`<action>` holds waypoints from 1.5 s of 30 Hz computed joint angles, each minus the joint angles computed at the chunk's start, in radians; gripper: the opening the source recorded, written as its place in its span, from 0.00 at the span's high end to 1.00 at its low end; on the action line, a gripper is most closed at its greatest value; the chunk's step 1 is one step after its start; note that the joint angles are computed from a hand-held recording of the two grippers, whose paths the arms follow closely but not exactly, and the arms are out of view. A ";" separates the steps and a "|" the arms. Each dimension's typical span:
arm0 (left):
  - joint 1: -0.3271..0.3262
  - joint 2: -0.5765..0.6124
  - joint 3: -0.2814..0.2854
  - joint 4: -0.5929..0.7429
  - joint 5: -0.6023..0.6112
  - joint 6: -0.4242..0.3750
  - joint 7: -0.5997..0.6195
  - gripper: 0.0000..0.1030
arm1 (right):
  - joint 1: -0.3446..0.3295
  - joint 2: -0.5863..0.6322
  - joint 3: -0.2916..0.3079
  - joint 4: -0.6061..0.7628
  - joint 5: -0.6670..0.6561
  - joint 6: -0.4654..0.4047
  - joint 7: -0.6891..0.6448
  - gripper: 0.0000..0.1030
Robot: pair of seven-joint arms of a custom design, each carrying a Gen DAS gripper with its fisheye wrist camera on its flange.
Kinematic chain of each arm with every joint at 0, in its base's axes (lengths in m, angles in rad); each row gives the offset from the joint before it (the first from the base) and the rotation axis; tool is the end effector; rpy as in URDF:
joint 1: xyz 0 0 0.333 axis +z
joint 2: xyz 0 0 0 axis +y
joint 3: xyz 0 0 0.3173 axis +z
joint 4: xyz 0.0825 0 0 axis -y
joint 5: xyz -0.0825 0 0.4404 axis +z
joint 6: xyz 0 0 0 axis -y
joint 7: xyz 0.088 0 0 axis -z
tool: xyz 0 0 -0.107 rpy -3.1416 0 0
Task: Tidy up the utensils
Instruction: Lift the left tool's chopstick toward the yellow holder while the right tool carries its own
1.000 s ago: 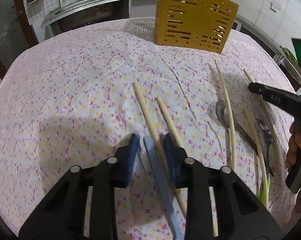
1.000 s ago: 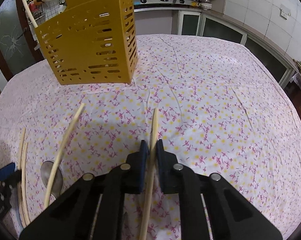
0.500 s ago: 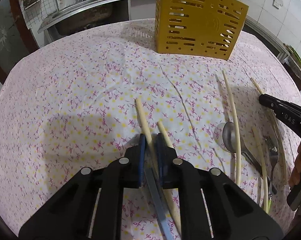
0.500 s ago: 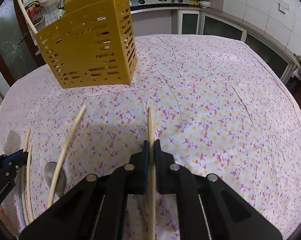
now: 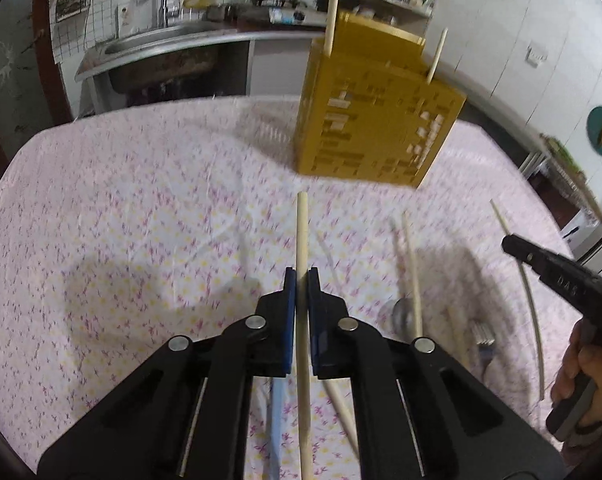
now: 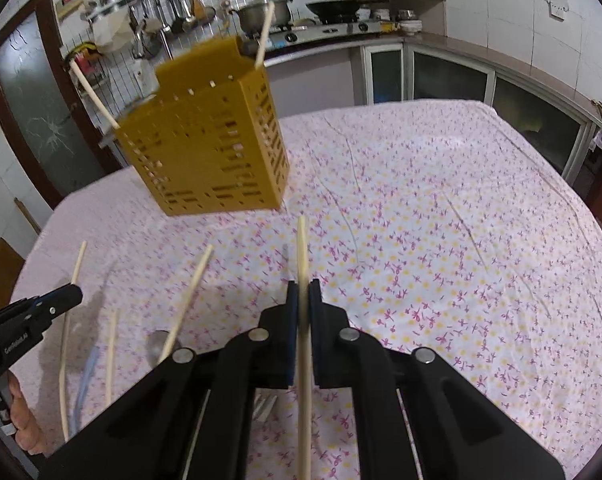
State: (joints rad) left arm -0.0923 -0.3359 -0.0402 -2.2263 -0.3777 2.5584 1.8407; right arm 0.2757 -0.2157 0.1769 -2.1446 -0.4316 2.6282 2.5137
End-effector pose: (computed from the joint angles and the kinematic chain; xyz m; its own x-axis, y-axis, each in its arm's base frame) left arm 0.5480 -0.0695 0.5692 -0.2192 -0.9600 0.1742 -0.7686 0.0599 -0.6369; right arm 0.5238 0.2726 0.5537 -0.0979 -0.9755 -0.1972 -0.7143 0.2069 -0.6686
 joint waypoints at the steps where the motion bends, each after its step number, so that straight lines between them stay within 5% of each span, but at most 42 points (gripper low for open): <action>1: -0.008 -0.005 0.008 -0.003 -0.020 0.012 0.013 0.96 | -0.001 -0.008 0.003 -0.004 -0.008 0.012 0.010 0.94; 7: -0.055 -0.046 0.041 -0.029 -0.129 0.099 0.090 0.96 | -0.037 -0.036 0.029 -0.020 -0.091 0.115 0.093 0.94; 16: -0.074 -0.070 0.033 -0.035 -0.116 0.213 0.124 0.96 | -0.149 -0.057 0.104 -0.021 -0.331 0.289 0.298 0.94; 25: -0.139 -0.040 0.079 0.019 -0.197 0.247 0.210 0.96 | -0.201 -0.037 0.130 0.025 -0.463 0.334 0.399 0.94; 32: -0.143 0.007 0.067 0.087 -0.229 0.262 0.257 0.96 | -0.259 -0.001 0.144 0.092 -0.716 0.388 0.619 0.94; 37: -0.128 0.047 0.052 0.167 -0.225 0.256 0.285 0.96 | -0.223 0.042 0.097 0.154 -0.798 0.407 0.671 0.94; 41: -0.096 0.070 0.025 0.225 -0.179 0.229 0.268 0.96 | -0.163 0.082 0.030 0.194 -0.716 0.432 0.575 0.94; 45: -0.068 0.110 -0.001 0.298 -0.119 0.211 0.239 0.96 | -0.101 0.128 -0.029 0.219 -0.478 0.442 0.370 0.94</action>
State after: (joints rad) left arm -0.1602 -0.2263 -0.0410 -1.9288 -0.4964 2.7691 2.0793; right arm 0.1746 -0.0880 0.1477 -1.9259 -0.9093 3.0703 2.8836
